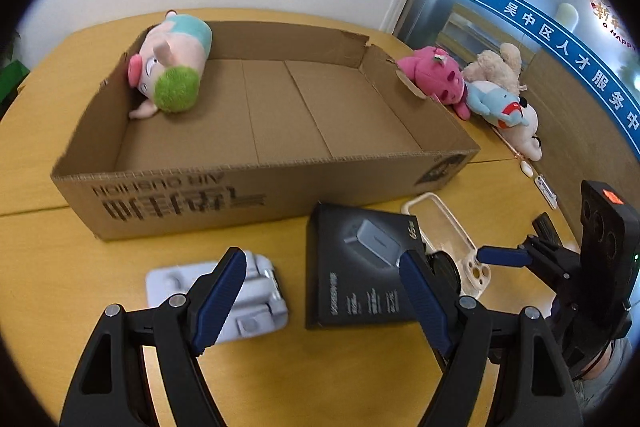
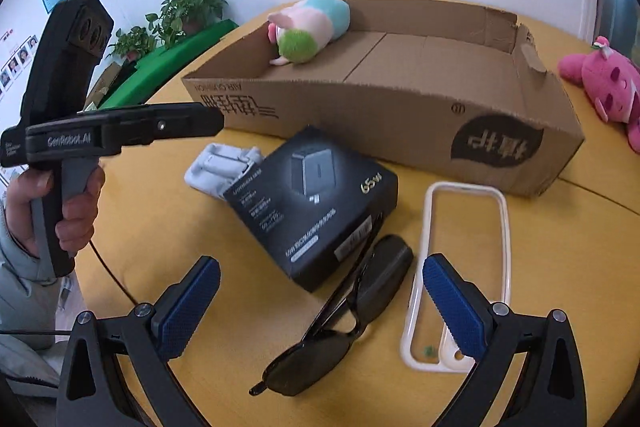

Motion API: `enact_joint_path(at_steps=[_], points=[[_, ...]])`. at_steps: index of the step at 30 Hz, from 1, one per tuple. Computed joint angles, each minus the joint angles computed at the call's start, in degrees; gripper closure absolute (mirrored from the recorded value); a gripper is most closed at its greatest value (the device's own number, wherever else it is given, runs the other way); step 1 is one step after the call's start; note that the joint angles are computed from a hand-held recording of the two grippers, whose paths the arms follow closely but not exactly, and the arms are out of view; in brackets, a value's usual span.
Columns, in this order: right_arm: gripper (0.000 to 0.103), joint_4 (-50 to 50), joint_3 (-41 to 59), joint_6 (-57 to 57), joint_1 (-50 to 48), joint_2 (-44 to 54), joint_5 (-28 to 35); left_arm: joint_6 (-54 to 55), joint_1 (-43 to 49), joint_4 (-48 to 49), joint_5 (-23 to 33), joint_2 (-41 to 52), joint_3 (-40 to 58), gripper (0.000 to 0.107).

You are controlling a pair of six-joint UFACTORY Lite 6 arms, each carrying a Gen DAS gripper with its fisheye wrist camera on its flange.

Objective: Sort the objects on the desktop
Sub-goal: 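Move both grippers to the black sunglasses and close on the frame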

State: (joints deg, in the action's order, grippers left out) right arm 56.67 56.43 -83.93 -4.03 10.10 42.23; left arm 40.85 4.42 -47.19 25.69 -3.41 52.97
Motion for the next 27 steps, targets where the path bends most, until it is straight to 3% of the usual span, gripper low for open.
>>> enact_joint_path(at_steps=[6, 10, 16, 21, 27], points=[[0.0, 0.7, -3.1, -1.1, -1.0, -0.4, -1.6, -1.4, -1.4, -1.9, -1.1, -2.7, -5.0, 0.028], [0.0, 1.6, -9.3, -2.1, 2.8, -3.1, -9.6, -2.6, -2.3, -2.2, -1.3, -5.4, -8.3, 0.028], [0.001, 5.4, -15.9, -5.2, 5.0, -4.6, -15.5, -2.0, -3.9, -4.1, -0.5, -7.8, -11.7, 0.028], [0.021, 12.6, -20.5, -13.7, 5.6, -6.4, -20.7, -0.5, -6.2, -7.8, 0.3, -6.4, -11.9, 0.03], [0.063, 13.6, -20.1, -15.7, -0.9, -6.4, -17.4, 1.0, -10.7, -11.7, 0.2, -3.9, -10.5, 0.03]])
